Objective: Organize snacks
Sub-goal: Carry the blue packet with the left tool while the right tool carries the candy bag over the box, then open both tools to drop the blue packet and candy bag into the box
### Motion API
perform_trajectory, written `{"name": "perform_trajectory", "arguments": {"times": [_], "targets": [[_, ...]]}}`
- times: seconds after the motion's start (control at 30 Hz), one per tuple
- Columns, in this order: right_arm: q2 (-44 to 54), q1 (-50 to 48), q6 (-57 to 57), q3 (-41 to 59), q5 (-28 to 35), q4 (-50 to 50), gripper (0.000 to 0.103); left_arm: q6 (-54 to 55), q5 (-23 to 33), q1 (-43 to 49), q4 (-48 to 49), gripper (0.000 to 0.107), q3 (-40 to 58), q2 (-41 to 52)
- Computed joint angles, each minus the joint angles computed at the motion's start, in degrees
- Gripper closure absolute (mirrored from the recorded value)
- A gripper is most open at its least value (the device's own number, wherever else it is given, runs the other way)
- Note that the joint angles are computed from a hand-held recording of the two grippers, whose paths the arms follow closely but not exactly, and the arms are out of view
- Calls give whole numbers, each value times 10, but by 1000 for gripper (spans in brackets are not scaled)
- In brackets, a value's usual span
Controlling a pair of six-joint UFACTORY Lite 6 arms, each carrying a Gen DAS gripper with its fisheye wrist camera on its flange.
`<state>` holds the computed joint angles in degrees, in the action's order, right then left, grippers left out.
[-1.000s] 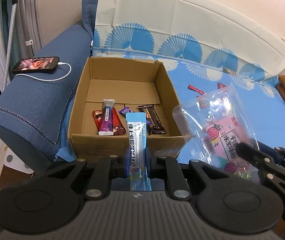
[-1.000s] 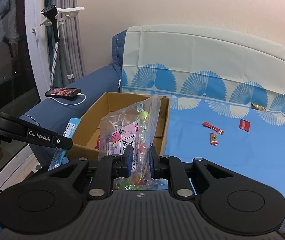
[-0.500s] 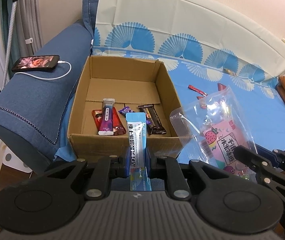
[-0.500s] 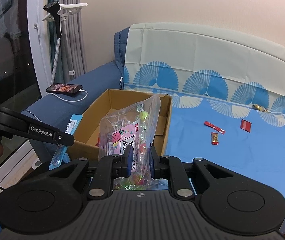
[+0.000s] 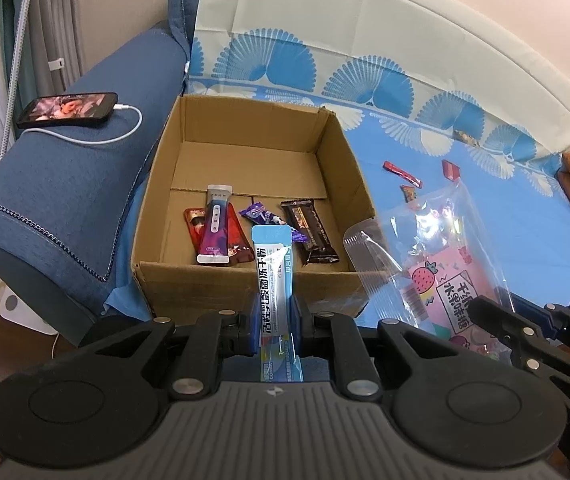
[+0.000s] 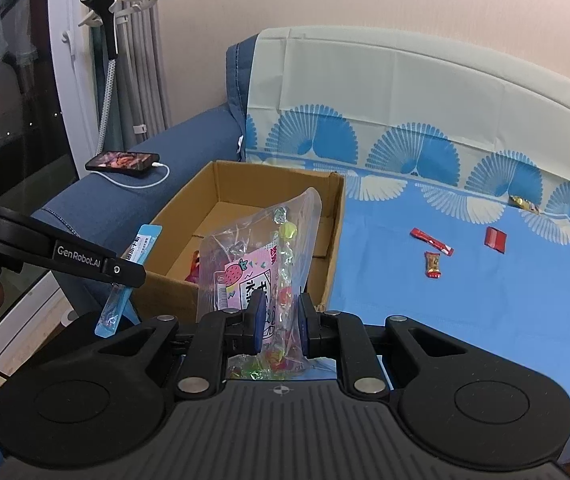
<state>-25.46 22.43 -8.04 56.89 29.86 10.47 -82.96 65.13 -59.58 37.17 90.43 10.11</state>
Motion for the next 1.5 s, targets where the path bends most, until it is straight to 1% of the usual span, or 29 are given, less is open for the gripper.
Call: {"name": "perform_trajectory", "arguments": {"times": [0.17, 0.33, 0.57, 0.77, 0.97, 1.17, 1.33, 1.5], "targets": [[34, 13, 33, 20, -7, -27, 85, 14, -20, 29, -9, 90, -11, -5], [86, 13, 42, 55, -17, -31, 85, 41, -43, 71, -17, 90, -11, -4], [183, 10, 32, 125, -37, -15, 85, 90, -71, 140, -25, 90, 33, 27], [294, 16, 20, 223, -53, 4, 85, 144, -101, 206, -51, 90, 94, 83], [427, 17, 7, 355, -49, 21, 85, 213, -123, 274, -92, 90, 161, 154], [567, 19, 27, 502, -28, 6, 84, 279, -131, 328, -132, 90, 249, 250], [679, 16, 34, 634, 12, 2, 84, 328, -120, 357, -164, 90, 342, 339], [818, 11, 52, 825, 81, -7, 84, 371, -85, 374, -188, 90, 464, 435]]}}
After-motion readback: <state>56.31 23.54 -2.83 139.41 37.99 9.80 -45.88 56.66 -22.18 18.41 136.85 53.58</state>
